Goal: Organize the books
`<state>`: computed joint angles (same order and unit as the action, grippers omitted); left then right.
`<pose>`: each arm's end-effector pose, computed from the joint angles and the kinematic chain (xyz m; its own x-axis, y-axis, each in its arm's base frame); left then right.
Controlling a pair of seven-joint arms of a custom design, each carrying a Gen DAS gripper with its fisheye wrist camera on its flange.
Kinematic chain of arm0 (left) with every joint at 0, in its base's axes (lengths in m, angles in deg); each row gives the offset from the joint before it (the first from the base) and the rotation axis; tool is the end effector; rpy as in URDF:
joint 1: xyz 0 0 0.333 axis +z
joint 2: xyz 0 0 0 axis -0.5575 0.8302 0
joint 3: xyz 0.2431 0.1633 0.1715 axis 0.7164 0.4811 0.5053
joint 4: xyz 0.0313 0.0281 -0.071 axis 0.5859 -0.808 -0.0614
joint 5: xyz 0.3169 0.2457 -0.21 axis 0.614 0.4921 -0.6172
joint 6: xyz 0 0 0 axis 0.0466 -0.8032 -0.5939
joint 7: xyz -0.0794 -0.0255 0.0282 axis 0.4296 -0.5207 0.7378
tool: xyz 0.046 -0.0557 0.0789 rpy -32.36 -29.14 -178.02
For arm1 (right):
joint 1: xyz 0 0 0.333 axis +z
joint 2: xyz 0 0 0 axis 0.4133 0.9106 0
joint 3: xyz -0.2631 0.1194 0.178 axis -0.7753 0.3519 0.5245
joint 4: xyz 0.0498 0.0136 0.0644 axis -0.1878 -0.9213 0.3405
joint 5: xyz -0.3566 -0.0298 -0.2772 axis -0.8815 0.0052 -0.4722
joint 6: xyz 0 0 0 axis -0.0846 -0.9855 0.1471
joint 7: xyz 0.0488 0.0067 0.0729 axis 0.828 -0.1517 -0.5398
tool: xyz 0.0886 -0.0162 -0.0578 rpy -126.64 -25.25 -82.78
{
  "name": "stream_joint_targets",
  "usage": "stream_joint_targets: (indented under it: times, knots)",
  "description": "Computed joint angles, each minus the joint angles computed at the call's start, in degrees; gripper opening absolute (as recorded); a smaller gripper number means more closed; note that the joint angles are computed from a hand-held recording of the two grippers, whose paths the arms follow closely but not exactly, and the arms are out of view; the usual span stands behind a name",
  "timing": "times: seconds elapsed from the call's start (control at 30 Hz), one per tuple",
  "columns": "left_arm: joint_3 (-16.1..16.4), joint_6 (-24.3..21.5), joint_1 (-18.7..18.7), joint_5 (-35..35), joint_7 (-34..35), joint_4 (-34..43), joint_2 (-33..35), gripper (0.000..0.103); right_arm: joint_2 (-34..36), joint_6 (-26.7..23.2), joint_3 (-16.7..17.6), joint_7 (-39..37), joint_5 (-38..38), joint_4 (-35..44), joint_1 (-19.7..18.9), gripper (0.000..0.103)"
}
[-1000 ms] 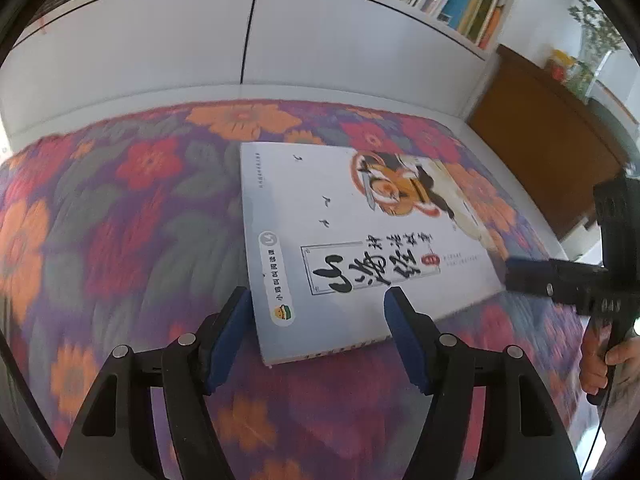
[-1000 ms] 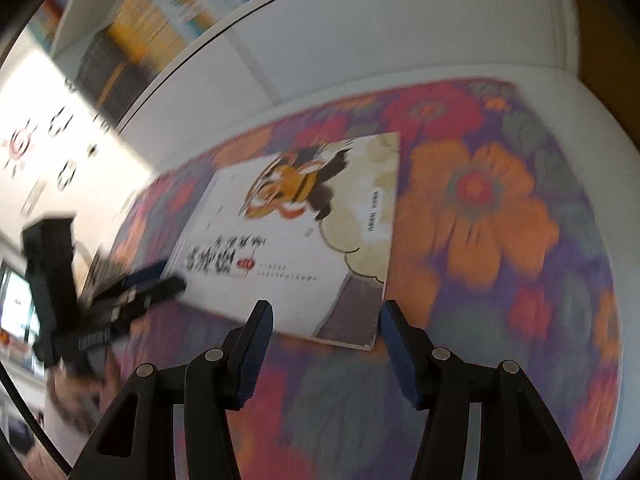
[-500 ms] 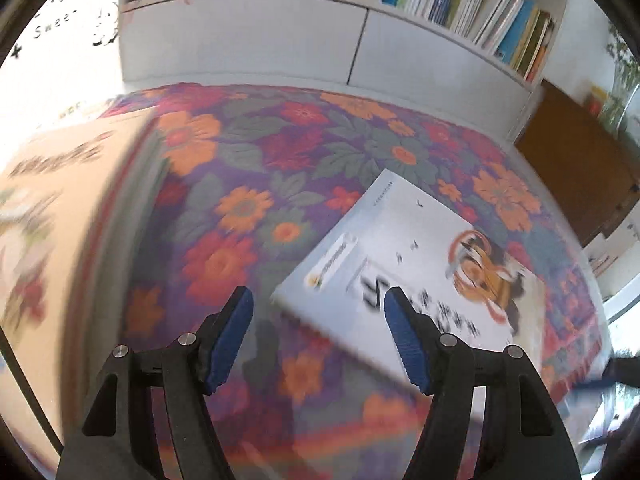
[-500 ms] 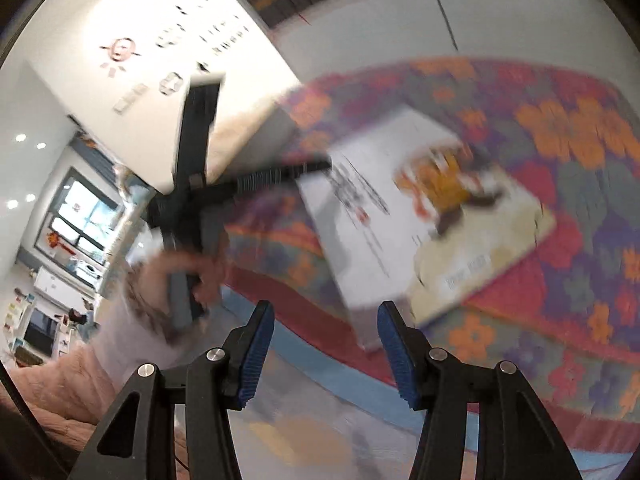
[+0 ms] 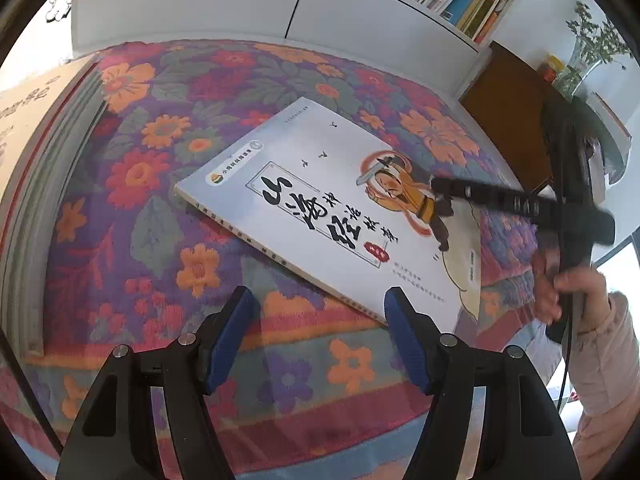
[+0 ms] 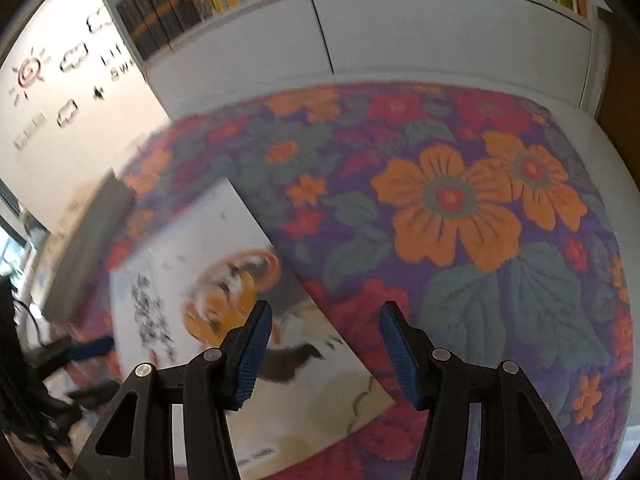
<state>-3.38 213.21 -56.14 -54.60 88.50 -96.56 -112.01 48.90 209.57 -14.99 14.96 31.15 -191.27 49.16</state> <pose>0.3346 -0.1284 0.4763 -0.0231 -0.9344 0.3554 -0.8502 -0.1686 -0.4987 0.4925 0.3206 0.4970 0.4814 -0.8523 -0.2046 -0.8029 -0.3352 -0.4929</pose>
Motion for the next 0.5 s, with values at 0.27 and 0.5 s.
stream_joint_targets:
  times: [0.27,0.5]
  knots:
    - [0.9,-1.2,-0.1,-1.1,0.9,0.8,0.4,0.065,-7.5,-7.9,-2.0,-7.5,11.4,-6.0,3.5,0.057]
    - [5.8,-0.7,-2.0,-5.1,4.7,-2.8,-4.6,0.066,-11.5,-17.8,-3.8,-19.1,21.3,-8.5,5.6,0.057]
